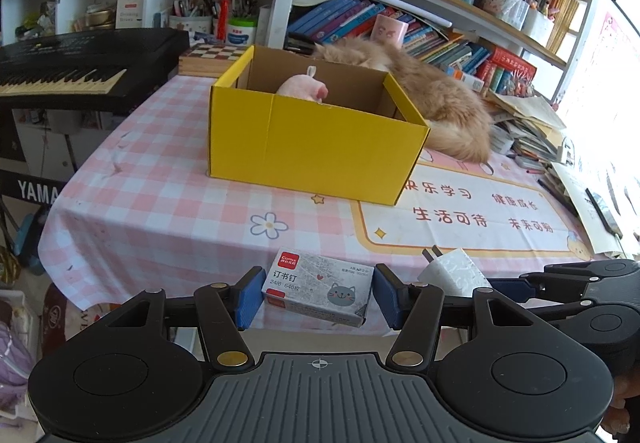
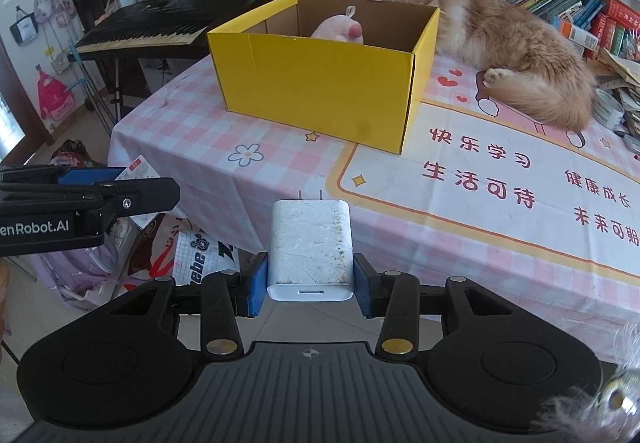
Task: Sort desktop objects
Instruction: 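Carry the staple box and power bank with both tools over the yellow box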
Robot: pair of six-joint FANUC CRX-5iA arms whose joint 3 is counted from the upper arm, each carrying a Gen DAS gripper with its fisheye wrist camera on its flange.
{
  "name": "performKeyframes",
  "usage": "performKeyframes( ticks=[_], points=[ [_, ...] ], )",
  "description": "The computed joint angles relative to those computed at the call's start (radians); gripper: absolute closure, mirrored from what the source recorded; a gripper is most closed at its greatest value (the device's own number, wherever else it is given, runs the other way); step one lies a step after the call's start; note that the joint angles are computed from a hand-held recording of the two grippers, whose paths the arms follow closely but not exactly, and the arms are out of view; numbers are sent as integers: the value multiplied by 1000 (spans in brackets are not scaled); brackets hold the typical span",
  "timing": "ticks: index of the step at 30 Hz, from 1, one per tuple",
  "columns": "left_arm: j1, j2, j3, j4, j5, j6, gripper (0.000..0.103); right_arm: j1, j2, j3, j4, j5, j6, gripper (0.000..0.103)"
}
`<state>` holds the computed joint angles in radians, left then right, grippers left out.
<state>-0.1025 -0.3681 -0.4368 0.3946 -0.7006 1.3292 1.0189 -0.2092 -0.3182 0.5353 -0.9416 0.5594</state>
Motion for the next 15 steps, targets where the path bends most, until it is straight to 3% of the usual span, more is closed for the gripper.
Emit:
performKeyframes(
  ticks=[9, 15],
  points=[
    [-15, 40, 34, -19, -1, 18, 45, -13, 5, 8, -15, 6, 28, 63],
    [-28, 72, 77, -83, 22, 90, 45, -61, 32, 42, -46, 46, 114, 63]
  ],
)
